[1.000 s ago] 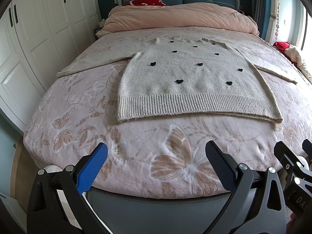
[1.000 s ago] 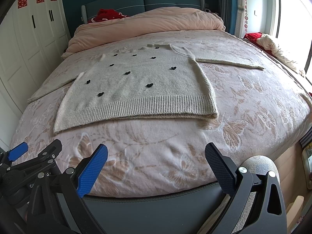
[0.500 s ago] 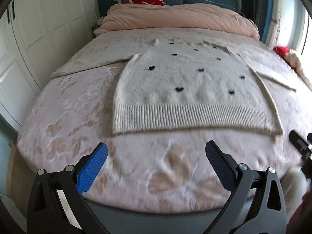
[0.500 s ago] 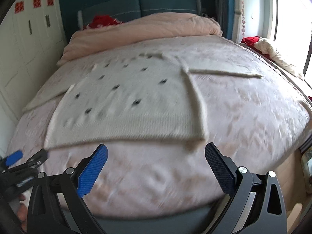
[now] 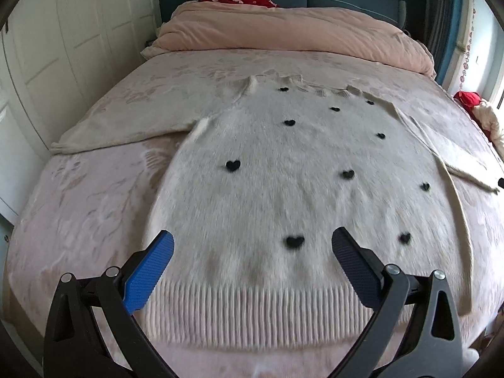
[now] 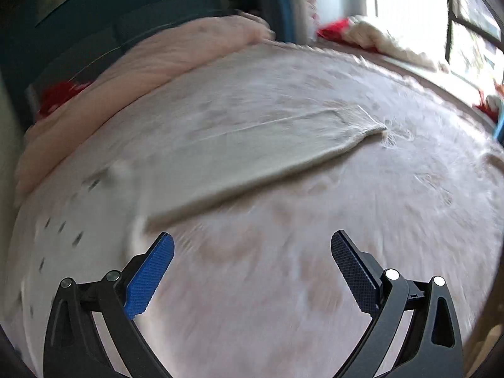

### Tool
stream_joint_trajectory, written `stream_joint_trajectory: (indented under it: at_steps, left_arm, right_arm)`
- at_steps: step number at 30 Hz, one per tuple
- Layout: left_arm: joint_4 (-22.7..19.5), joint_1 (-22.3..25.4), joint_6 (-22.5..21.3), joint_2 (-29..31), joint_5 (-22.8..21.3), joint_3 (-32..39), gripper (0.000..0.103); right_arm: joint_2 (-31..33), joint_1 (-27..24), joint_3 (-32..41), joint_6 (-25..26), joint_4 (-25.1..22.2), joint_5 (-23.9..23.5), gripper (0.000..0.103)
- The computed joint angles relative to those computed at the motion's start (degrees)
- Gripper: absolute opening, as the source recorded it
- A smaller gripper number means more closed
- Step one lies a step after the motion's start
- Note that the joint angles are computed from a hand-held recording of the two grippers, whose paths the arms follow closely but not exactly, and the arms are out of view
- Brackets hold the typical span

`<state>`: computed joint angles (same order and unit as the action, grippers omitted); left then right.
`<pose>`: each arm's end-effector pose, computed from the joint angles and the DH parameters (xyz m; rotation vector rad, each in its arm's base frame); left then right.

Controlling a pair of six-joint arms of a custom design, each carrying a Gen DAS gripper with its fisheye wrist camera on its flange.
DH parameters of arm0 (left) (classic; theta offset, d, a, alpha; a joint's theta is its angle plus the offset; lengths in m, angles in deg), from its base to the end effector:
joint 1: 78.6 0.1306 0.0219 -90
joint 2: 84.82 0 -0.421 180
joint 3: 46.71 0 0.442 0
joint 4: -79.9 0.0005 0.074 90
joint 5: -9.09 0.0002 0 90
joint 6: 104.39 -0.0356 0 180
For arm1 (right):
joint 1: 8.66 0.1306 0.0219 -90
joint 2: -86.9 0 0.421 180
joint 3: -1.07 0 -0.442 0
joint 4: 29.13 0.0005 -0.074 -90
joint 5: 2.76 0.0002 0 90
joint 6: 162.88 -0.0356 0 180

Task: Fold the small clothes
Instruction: 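Grasp the sweater sleeve cuff with the right gripper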

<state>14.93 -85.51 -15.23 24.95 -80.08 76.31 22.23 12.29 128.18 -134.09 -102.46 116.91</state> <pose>0.6573 -0.0807 0.5419 0.1734 2.4683 -0.0634 0.6457 0.2278 0.5090 0.9921 2.2313 -0.0806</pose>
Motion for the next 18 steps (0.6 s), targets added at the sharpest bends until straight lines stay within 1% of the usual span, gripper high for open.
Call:
stream_joint_trajectory:
  at_steps: [1,3,5,7,9,10,11,12,13,14,15,17,18]
  left_arm:
    - [-0.1,0.0,0.1,0.7,0.0,0.7,0.098]
    - [-0.3,0.2,0.6,2.4,0.1,2.1,0.098]
    - [-0.4,0.4,1.1,3.9,-0.3,3.0,0.098]
    - [-0.6,0.4,1.6,4.8,-0.7,3.4,0.098]
    - [-0.6,0.5,2.1,5.6,-1.1,3.5,0.098]
    - [-0.5,0.5,2.2,5.9,-1.2,3.6,0.098]
    - [-0.4,0.5,2.4,6.3,-1.4,3.6,0.098]
    - [-0.5,0.5,2.5,6.7,-1.6,3.8,0.098]
    - [-0.6,0.5,2.7,7.1,-1.7,4.0,0.098]
    - [-0.7,0.6,3.0,7.4,-1.5,4.1,0.098]
    - [-0.9,0.8,3.3,7.5,-1.4,4.1,0.098]
    - [-1.0,1.0,3.7,7.8,-1.0,4.4,0.098]
    - [-1.0,1.1,3.9,7.9,-0.9,4.5,0.098]
  right_arm:
    - [-0.3,-1.8,-1.2,-0.1,1.8,-1.4,0.098]
    - [-0.4,-5.6,-3.2,-2.2,4.3,-3.2,0.098]
    - [-1.1,-9.3,-6.3,-4.8,8.7,-5.0,0.098]
    - [-0.6,-11.7,-7.1,-6.4,10.1,-6.0,0.097]
    - [0.3,-13.6,-7.2,-7.6,10.1,-6.7,0.088]
    - [0.2,-14.2,-7.8,-8.1,11.3,-7.2,0.084]
    - [0.1,-14.8,-8.7,-8.4,13.1,-7.7,0.073]
    - [0.1,-15.2,-9.1,-8.5,14.4,-7.8,0.06]
    - [0.3,-15.6,-9.1,-8.3,14.9,-7.9,0.05]
    - [0.7,-15.7,-8.6,-8.1,15.0,-7.9,0.021]
    - [1.0,-15.7,-8.2,-7.7,15.6,-8.5,0.012]
    - [0.8,-15.2,-7.3,-6.6,19.0,-7.6,0.012]
    - [1.0,-14.5,-5.8,-4.0,22.0,-6.4,0.012]
